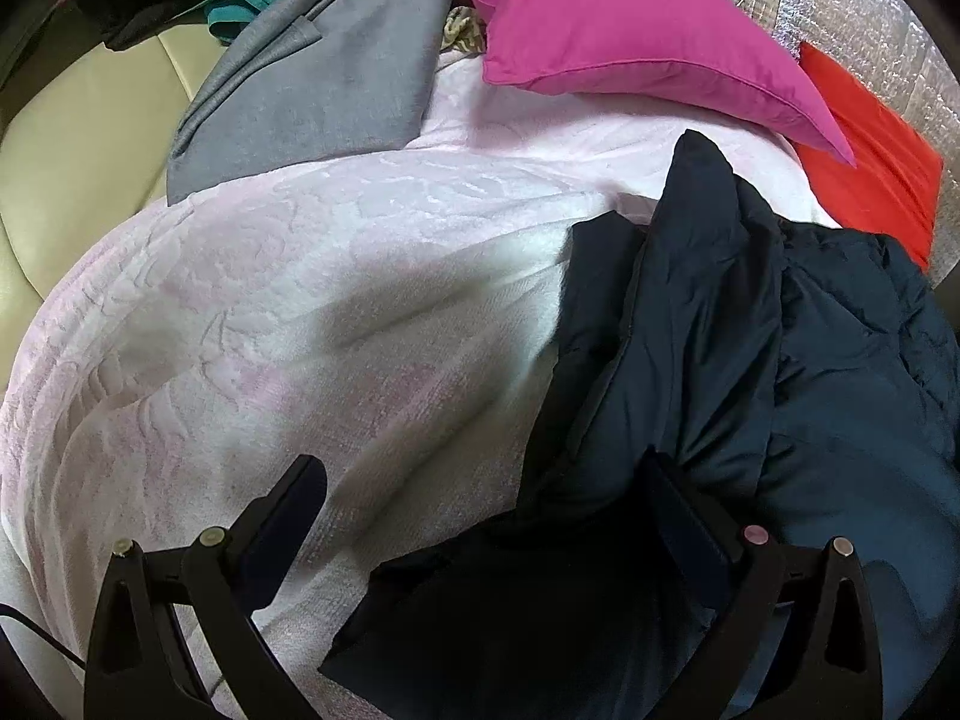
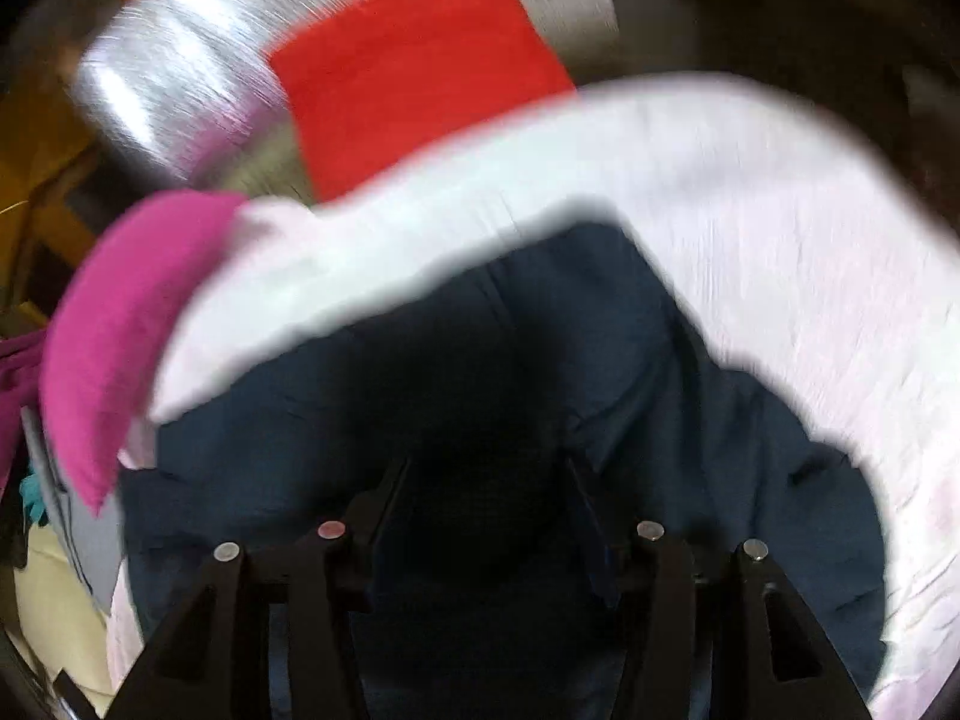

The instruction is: Fold large clothes

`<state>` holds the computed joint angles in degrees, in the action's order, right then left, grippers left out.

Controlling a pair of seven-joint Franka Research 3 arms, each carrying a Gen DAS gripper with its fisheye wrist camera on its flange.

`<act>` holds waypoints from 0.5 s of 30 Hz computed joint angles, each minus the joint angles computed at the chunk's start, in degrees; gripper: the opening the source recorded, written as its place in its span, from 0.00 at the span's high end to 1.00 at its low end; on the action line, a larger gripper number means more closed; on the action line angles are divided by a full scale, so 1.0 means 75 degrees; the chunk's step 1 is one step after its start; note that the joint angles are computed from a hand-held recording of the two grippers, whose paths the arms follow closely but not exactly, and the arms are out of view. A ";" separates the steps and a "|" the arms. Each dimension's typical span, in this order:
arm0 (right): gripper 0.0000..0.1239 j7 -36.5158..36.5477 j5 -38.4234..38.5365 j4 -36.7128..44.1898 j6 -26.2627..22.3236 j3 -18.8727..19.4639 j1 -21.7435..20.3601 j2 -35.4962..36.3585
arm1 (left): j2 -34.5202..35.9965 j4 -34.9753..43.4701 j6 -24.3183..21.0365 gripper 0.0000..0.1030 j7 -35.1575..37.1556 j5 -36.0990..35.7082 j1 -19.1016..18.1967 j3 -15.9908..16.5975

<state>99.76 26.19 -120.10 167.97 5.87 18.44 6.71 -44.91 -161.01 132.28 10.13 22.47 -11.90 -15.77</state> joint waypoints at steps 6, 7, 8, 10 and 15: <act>0.50 0.1280 -0.1971 0.0006 0.0393 -0.0505 0.0500 0.0170 | -0.0081 -0.0077 0.0081 0.00 0.0092 -0.0098 -0.0048 0.0132; 0.50 0.1498 -0.2247 0.0014 0.0432 -0.0569 0.0560 0.0200 | -0.0113 -0.0100 0.0100 0.00 0.0136 -0.0156 -0.0066 0.0183; 0.50 0.1680 -0.2452 0.0000 0.0482 -0.0611 0.0602 0.0203 | -0.0147 -0.0122 0.0119 0.00 0.0202 -0.0229 -0.0091 0.0247; 0.50 0.1677 -0.2512 -0.0137 0.0678 -0.0559 0.0524 0.0197 | -0.0234 -0.0175 0.0153 0.00 0.0394 -0.0398 -0.0150 0.0390; 0.49 0.1378 -0.2257 -0.0272 0.0926 -0.0363 0.0346 0.0187 | -0.0670 -0.0337 0.0147 0.00 0.1101 -0.1049 -0.0337 0.0822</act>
<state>110.10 9.27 -122.14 174.91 3.15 21.04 8.11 -49.93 -163.54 133.39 18.39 14.60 -14.42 -9.61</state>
